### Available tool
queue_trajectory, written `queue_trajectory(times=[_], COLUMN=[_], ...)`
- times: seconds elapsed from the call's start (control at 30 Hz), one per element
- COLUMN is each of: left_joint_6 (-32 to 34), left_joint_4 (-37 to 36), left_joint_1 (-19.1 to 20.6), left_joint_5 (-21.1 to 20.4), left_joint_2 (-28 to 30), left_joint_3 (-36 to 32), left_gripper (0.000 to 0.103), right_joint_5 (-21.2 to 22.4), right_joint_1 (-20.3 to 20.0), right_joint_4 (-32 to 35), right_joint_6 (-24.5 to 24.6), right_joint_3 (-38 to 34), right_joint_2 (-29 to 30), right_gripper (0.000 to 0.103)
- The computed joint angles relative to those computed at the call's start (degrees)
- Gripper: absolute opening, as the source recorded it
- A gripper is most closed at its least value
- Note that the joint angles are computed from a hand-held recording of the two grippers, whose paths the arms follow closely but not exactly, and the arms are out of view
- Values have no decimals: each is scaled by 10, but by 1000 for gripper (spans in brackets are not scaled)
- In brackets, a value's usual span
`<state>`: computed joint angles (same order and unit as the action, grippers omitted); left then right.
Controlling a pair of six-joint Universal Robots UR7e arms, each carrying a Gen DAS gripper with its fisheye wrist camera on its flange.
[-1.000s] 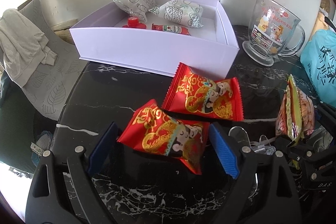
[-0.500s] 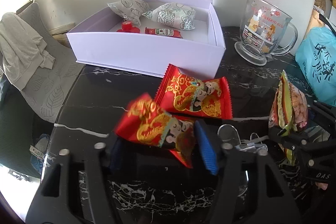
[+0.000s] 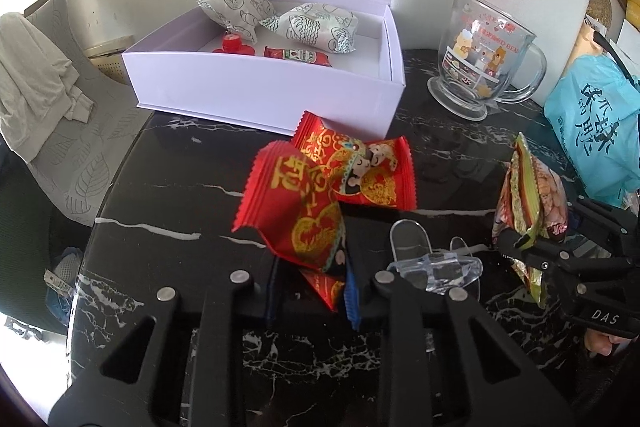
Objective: Organize objects
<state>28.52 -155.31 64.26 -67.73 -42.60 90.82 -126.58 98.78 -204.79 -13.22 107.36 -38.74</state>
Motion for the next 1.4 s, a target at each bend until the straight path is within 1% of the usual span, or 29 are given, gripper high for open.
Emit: queue_trajectory(times=[0.1, 0.47, 1.1, 1.4], left_joint_6=[3, 11, 28, 31], left_joint_4=[-1, -4, -17, -10], left_joint_1=[0, -3, -29, -36], left_joint_5=[0, -3, -8, -10], left_joint_2=[-2, -23, -75, -86], left_joint_3=[2, 13, 42, 41], left_gripper=[22, 22, 22, 22], right_joint_5=[-1, -2, -38, -55], right_joint_1=[2, 11, 64, 85], right_joint_4=[-6, 6, -16, -31], right_joint_6=[-4, 2, -13, -30], right_joint_3=[2, 1, 13, 10], right_joint_2=[1, -2, -21, -25], right_gripper=[50, 50, 51, 51])
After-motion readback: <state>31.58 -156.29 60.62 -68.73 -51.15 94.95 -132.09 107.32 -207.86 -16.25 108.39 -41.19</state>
